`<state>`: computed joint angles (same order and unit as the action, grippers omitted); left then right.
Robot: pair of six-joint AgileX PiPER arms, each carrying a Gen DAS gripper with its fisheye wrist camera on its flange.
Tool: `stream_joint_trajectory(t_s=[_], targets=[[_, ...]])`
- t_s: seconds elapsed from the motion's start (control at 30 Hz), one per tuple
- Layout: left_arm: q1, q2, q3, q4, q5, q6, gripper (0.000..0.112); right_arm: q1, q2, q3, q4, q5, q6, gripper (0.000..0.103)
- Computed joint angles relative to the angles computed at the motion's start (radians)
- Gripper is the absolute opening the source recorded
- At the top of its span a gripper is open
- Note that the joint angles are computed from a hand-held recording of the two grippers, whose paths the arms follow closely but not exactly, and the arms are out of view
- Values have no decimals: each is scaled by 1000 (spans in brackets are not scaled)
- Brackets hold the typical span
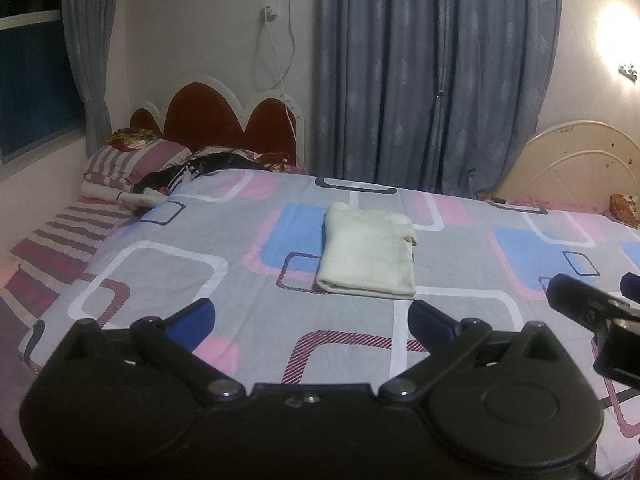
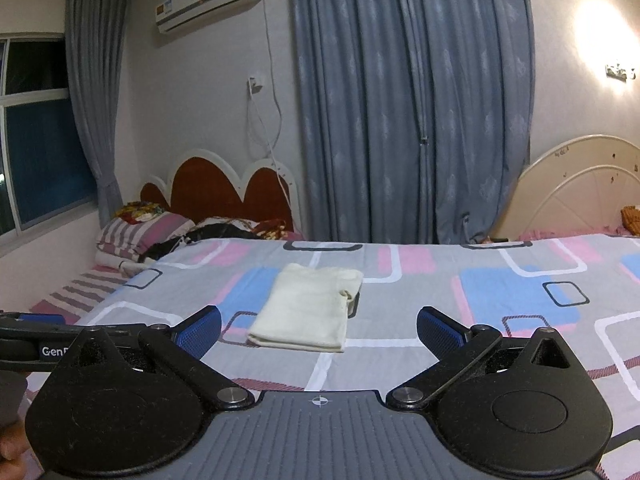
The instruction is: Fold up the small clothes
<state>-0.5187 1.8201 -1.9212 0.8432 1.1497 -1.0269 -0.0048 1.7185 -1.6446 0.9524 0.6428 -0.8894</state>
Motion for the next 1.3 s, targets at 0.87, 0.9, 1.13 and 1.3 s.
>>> stream_joint_trajectory(t_s=[0.87, 0.9, 1.13, 1.3], targets=[[3, 5, -9, -9, 14, 12, 103, -4, 26, -40, -18, 44, 38, 103], [4, 4, -5, -9, 13, 10, 103, -3, 25, -38, -20, 42, 39, 103], [30, -13, 34, -24, -16, 10, 103, 5, 17, -19, -13, 31, 25, 103], [39, -11, 28, -36, -19, 23, 103, -4, 17, -12, -2, 40, 9, 103]])
